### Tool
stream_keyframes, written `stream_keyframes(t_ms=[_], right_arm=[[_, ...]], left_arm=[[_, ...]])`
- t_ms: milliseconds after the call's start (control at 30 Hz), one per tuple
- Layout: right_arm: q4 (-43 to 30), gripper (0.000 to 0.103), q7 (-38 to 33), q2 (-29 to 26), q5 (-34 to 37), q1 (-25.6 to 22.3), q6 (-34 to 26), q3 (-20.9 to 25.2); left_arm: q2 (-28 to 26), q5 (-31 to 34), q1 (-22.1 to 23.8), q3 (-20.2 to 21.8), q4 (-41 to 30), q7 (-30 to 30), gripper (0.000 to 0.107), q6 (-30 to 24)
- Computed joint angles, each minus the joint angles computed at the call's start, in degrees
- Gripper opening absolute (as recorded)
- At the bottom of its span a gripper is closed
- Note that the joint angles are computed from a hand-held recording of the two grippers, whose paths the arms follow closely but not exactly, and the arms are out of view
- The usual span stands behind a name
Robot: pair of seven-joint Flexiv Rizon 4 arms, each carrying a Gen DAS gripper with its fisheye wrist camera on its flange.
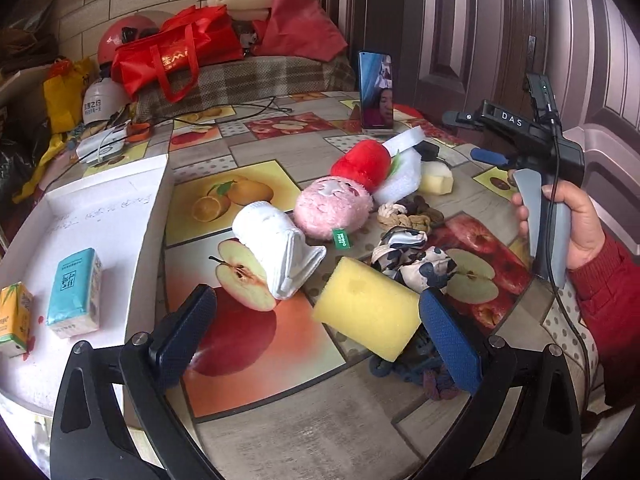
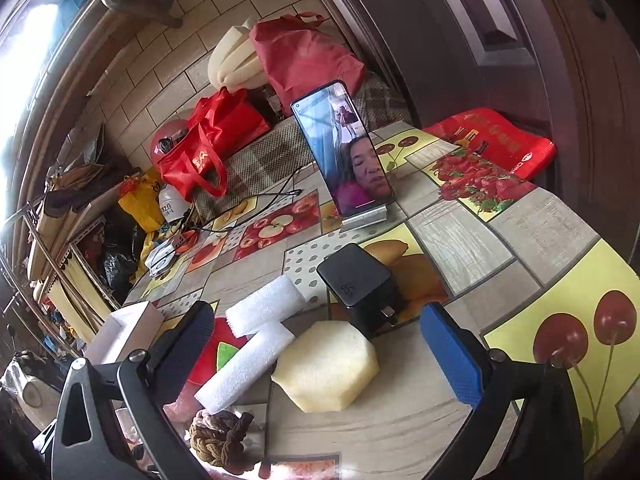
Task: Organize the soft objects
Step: 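Grasp the yellow-green sponge with left gripper while right gripper grasps the cream foam block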
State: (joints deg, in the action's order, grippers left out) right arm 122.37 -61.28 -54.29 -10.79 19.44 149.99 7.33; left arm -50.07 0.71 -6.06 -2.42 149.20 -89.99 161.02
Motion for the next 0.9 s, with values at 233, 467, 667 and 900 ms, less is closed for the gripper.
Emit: stream_keyframes(t_ms=[233, 467, 667, 900], right_arm=[[0.3, 0.103, 0.0, 1.7, 3.2, 1.2, -6.3, -2.0], [0.9, 0.103, -6.2, 4.1, -0.2, 3.5, -16.6, -3.3], [-0.9, 0.103, -12.1, 5.7, 8.2, 11.3, -26.1, -7.9], [-3.8, 0.083, -17.1, 5.4, 11.1, 16.1, -31.7, -11.3]], left_arm=[[0.7, 4.4, 1.6, -2.0, -2.3, 2.5, 0.081, -7.8], [1.0, 7.6, 4.7, -3.1, -3.2, 1.4, 0.071, -11.8], [0.7, 9.8, 6.1, -3.6, -3.9, 0.5, 0.056, -12.2], [-0.6, 11.3, 7.2, -3.3, -3.8, -1.1, 0.045, -8.8]])
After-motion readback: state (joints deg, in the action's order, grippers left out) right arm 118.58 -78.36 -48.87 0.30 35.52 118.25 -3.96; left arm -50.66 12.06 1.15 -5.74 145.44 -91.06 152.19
